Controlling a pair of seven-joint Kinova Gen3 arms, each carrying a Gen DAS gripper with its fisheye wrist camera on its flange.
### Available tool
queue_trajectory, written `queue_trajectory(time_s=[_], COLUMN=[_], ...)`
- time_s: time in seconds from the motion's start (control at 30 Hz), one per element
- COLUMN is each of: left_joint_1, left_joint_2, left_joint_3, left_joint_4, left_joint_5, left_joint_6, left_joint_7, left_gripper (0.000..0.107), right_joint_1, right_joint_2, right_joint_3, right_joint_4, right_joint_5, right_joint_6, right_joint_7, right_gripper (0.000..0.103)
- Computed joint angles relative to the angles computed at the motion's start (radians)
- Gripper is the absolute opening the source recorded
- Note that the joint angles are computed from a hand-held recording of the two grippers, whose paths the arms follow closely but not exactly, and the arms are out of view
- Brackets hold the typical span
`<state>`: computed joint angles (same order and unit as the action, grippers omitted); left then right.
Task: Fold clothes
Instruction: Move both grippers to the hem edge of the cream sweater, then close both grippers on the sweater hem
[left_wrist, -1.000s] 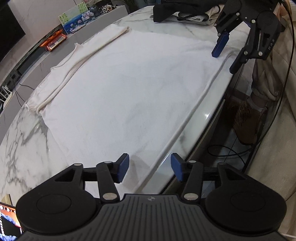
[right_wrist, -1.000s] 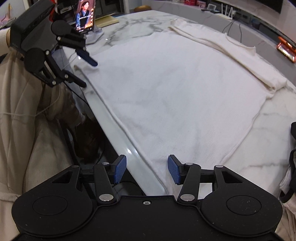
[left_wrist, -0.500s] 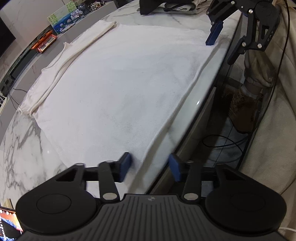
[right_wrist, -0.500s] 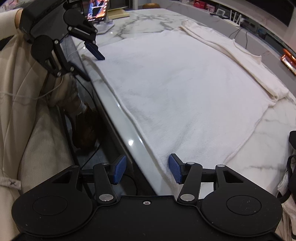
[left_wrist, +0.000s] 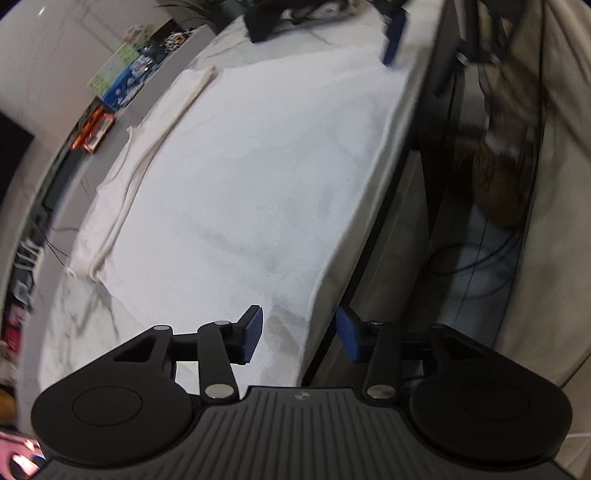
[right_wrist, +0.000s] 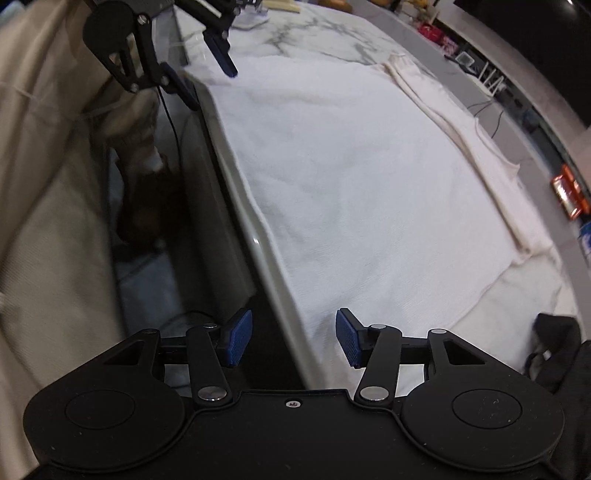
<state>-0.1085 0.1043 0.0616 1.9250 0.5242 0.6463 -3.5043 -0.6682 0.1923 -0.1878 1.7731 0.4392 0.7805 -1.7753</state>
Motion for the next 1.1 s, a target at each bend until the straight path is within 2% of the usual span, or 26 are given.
queue_trajectory(time_s=[0.1,0.23,0.37,0.43,0.47,0.6,0.63,0.67,0.7,0.8,0.97,1.1], left_joint_1=[0.014,0.016,0.008,0.001,0.001,0.008,0.010,0.013,0.015,0.018,0.017,0.011], left_joint_2=[0.000,-0.011,-0.016,-0.022,-0.025,-0.034,-0.035,-0.037,-0.039,-0.049,-0.076,-0.099], left_joint_3=[0.001,0.012,0.011,0.009,0.007,-0.006,-0.010,-0.012,-0.015,-0.020,-0.039,-0.064], left_joint_4=[0.018,0.066,0.068,0.072,0.074,0.067,0.062,0.060,0.059,0.062,0.079,0.048], left_joint_5=[-0.032,-0.021,-0.001,0.021,0.024,0.008,-0.002,-0.011,-0.020,-0.025,0.037,0.038], left_joint_6=[-0.036,-0.108,-0.098,-0.089,-0.088,-0.066,-0.057,-0.055,-0.052,-0.055,-0.055,0.029], left_joint_7=[0.023,-0.026,-0.062,-0.101,-0.113,-0.121,-0.114,-0.104,-0.094,-0.085,-0.125,-0.124], left_gripper=[0.043,0.040,0.035,0.029,0.026,0.015,0.004,0.003,0.003,0.003,0.003,0.003], right_joint_1=[0.007,-0.014,-0.037,-0.038,-0.041,-0.031,-0.030,-0.028,-0.028,-0.032,-0.073,-0.084], right_joint_2=[0.015,0.012,0.008,0.006,0.004,-0.010,-0.013,-0.016,-0.017,-0.023,-0.042,-0.069], right_joint_3=[0.006,0.011,0.006,0.000,-0.002,-0.006,-0.008,-0.010,-0.012,-0.017,-0.030,-0.049], right_joint_4=[-0.014,0.003,0.016,0.011,0.012,0.012,0.009,0.005,-0.003,-0.007,0.010,-0.004], right_joint_5=[-0.004,0.041,0.084,0.083,0.091,0.071,0.064,0.060,0.053,0.052,0.143,0.157], right_joint_6=[0.009,0.007,0.025,0.040,0.046,0.056,0.066,0.076,0.094,0.121,0.140,0.188], right_joint_7=[0.008,-0.020,-0.051,-0.041,-0.047,-0.043,-0.042,-0.039,-0.037,-0.046,-0.140,-0.166], right_gripper=[0.049,0.051,0.049,0.044,0.034,0.021,0.018,0.007,0.004,0.004,0.004,0.004])
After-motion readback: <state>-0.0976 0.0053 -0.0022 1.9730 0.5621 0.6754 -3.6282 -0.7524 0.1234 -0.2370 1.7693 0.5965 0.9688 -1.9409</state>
